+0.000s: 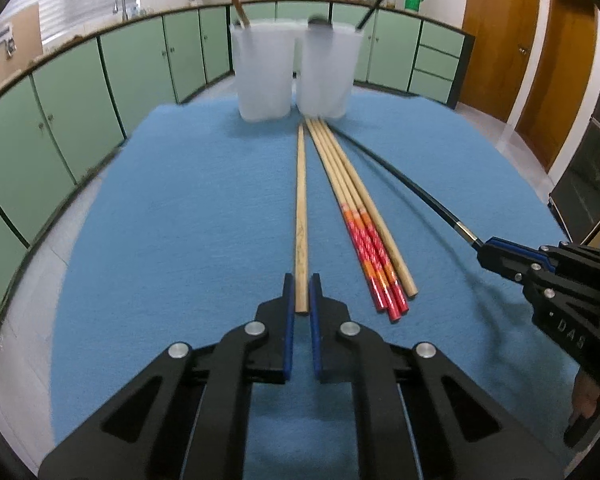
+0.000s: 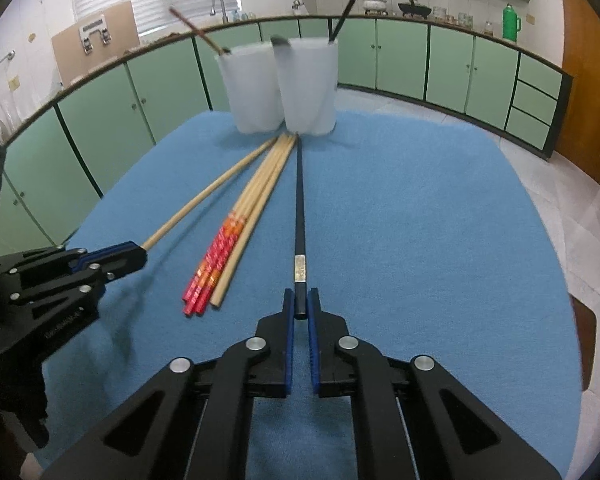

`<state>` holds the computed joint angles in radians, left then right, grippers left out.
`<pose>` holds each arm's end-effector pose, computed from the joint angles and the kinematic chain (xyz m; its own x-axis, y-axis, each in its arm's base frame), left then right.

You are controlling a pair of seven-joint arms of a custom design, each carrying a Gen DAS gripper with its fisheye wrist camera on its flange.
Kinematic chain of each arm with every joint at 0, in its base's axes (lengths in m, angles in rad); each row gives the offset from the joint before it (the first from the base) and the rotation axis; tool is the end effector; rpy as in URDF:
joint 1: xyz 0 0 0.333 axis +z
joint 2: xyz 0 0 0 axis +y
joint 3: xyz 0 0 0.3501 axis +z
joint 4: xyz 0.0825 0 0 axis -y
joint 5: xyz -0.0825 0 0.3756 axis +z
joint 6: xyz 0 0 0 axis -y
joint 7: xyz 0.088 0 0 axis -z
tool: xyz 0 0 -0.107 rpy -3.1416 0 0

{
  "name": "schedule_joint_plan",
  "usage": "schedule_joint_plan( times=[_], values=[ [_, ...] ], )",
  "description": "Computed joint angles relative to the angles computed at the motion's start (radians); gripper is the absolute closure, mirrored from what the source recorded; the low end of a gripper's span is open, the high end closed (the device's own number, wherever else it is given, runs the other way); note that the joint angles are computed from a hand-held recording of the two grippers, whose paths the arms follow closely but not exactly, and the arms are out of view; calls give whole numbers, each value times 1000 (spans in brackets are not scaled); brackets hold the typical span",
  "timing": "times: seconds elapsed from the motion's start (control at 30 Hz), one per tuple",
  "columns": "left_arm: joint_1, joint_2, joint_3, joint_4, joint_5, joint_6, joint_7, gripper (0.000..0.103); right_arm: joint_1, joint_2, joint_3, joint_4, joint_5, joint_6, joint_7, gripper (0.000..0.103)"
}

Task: Organize utensils
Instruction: 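Separate a plain wooden chopstick and grasp it with the left tool, then lift both held chopsticks and insert them into the white holder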

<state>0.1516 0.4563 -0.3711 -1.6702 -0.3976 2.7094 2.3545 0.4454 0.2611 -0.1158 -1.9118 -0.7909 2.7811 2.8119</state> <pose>0.7126 -0.0988 0.4555 -0.5748 -0.8180 0.0211 -0.6260 0.4230 -0.6551 0.6045 0.2469 0.4568 -0.1879 -0.9761 -0.1096 -0.7026 0.2115 -0.6794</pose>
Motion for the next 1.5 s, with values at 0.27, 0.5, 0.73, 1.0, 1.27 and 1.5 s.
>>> schedule_joint_plan(
  times=[0.27, 0.5, 0.73, 1.0, 1.27, 1.5],
  values=[
    [57, -66, -50, 12, -139, 12, 131, 97, -15, -62, 11, 23, -115, -18, 57, 97],
    [59, -98, -52, 57, -298, 3, 261, 97, -58, -94, 47, 60, -131, -32, 40, 97],
    [21, -85, -23, 137, -366, -19, 313, 97, -94, -100, 65, 119, -62, -10, -61, 97],
    [10, -54, -24, 236, -411, -51, 327, 97, -108, -66, 69, 239, 97, -27, -295, 97],
    [11, -35, -32, 328, -470, -88, 364, 97, -112, -40, 60, 342, 255, -21, -511, 97],
    [-35, 50, -44, 515, -433, -65, 333, 97, -93, 48, -1, 547, 275, -19, -568, 97]
  ],
)
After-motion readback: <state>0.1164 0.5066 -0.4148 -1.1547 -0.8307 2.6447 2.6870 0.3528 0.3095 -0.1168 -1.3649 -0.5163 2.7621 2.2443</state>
